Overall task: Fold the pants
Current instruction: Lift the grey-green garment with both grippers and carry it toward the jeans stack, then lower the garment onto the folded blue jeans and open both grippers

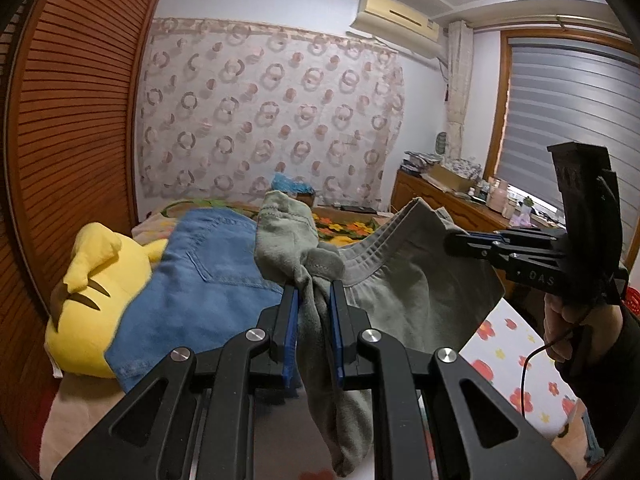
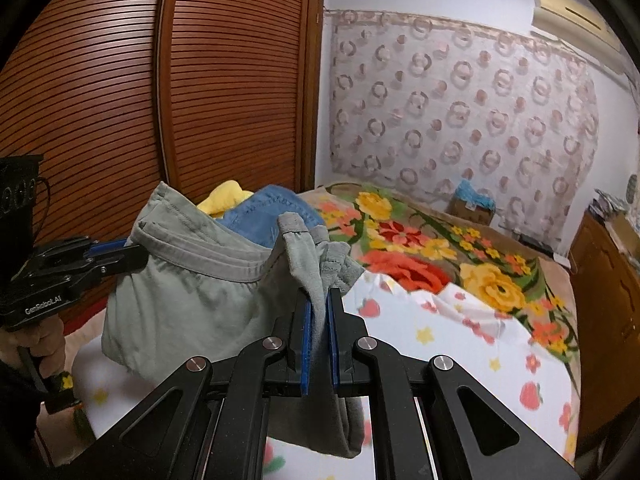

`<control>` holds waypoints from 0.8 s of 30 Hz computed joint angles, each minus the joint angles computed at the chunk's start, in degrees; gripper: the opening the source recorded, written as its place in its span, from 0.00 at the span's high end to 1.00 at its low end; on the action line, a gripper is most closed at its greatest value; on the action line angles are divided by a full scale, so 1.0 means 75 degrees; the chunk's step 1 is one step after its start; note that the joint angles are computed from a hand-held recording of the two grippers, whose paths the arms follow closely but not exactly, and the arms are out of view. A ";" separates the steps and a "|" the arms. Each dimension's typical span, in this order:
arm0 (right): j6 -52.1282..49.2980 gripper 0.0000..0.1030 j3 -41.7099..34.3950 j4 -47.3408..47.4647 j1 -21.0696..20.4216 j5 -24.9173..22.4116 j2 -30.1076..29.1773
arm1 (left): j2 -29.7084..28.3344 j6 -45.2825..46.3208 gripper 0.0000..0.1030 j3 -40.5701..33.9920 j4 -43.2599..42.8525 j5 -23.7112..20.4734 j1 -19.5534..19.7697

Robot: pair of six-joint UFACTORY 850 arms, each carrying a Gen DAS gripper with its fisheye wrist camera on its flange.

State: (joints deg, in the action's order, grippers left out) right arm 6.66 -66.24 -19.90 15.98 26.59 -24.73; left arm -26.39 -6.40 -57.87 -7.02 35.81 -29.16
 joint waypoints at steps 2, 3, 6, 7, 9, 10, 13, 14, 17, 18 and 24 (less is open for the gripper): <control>0.0130 0.93 -0.0245 -0.0267 -0.0031 0.0026 -0.0167 | -0.0046 0.0224 0.84 -0.0064 -0.0221 0.0063 0.0050; 0.0175 0.93 -0.0413 -0.0406 -0.0039 0.0019 -0.0266 | -0.0086 0.0324 0.84 -0.0108 -0.0325 0.0094 0.0087; 0.0394 0.93 -0.0891 -0.0910 -0.0089 0.0010 -0.0625 | -0.0208 0.0392 0.84 -0.0235 -0.0448 0.0112 0.0217; 0.0225 0.93 -0.1084 -0.0808 -0.0067 -0.0064 -0.0762 | -0.0255 0.0565 0.84 -0.0267 -0.0636 0.0161 0.0241; 0.0307 0.93 -0.1557 -0.0955 -0.0048 -0.0261 -0.1079 | -0.0327 0.0650 0.84 -0.0305 -0.0791 0.0239 0.0311; 0.0573 0.93 -0.1740 -0.1254 -0.0056 -0.0287 -0.1205 | -0.0359 0.0599 0.84 -0.0314 -0.0791 0.0277 0.0351; 0.0557 0.93 -0.2320 -0.1445 -0.0030 -0.0418 -0.1611 | -0.0462 0.0604 0.84 -0.0376 -0.0919 0.0357 0.0440; 0.0688 0.93 -0.2551 -0.1624 -0.0025 -0.0462 -0.1767 | -0.0507 0.0578 0.84 -0.0390 -0.0955 0.0410 0.0478; 0.1423 0.93 -0.3258 -0.2518 -0.0026 -0.0531 -0.2223 | -0.0644 0.0368 0.84 -0.0378 -0.1084 0.0628 0.0557; 0.1611 0.93 -0.3490 -0.2779 -0.0027 -0.0544 -0.2373 | -0.0697 0.0317 0.84 -0.0348 -0.1183 0.0738 0.0570; 0.3031 0.93 -0.5093 -0.4611 0.0025 -0.0798 -0.3431 | -0.0833 0.0040 0.84 -0.0224 -0.1636 0.0953 0.0579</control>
